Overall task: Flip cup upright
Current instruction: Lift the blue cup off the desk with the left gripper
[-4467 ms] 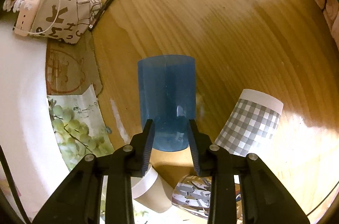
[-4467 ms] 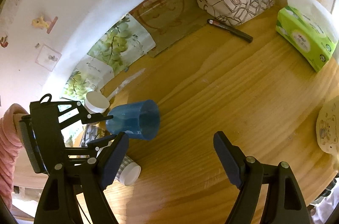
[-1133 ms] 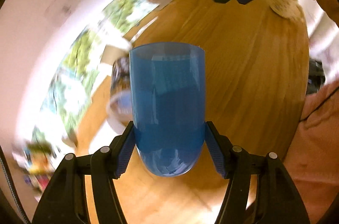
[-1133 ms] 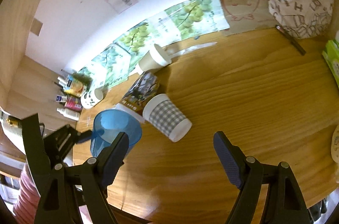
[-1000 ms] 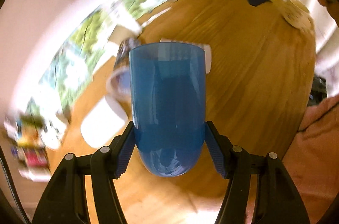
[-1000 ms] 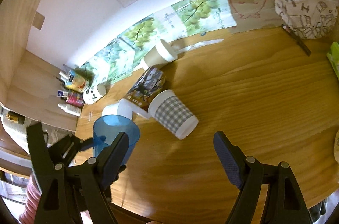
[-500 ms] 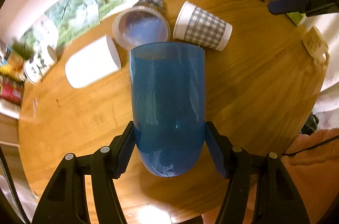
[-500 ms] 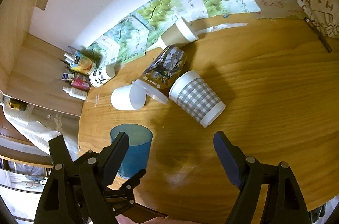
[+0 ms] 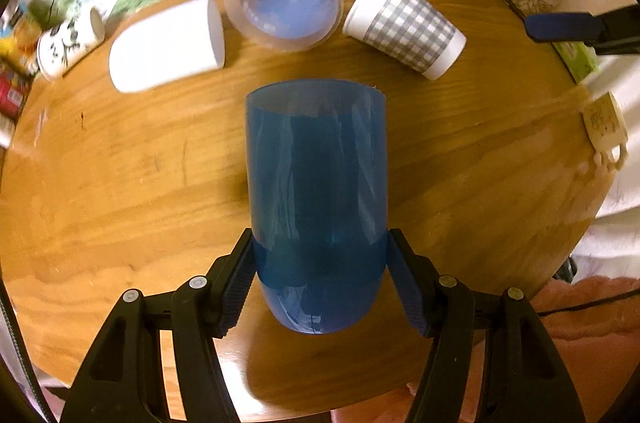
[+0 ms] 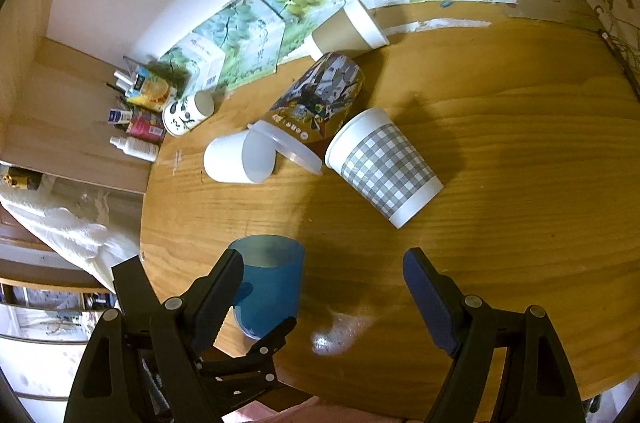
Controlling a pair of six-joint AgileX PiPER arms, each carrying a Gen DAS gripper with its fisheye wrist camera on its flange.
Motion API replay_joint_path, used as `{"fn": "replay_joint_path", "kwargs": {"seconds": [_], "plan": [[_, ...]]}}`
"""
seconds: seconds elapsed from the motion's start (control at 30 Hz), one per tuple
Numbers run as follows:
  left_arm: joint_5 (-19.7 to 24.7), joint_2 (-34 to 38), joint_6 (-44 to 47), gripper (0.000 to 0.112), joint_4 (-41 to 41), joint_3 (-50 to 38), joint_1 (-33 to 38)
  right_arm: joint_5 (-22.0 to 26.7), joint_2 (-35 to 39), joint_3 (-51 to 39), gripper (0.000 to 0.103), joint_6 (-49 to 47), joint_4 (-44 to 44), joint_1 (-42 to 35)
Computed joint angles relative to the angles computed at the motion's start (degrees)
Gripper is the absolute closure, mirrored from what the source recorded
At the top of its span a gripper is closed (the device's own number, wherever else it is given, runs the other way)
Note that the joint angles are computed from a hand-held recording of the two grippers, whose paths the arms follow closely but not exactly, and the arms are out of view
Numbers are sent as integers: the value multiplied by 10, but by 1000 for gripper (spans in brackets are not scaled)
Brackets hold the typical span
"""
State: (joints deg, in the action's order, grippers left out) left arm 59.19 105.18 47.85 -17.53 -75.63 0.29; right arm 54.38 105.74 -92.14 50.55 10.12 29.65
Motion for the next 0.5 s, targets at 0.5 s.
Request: {"fn": "replay_joint_path", "kwargs": {"seconds": [0.5], "plan": [[-3,-4,-62,45,-11,10,8,33,31,-39,20,-47,29,-4]]}}
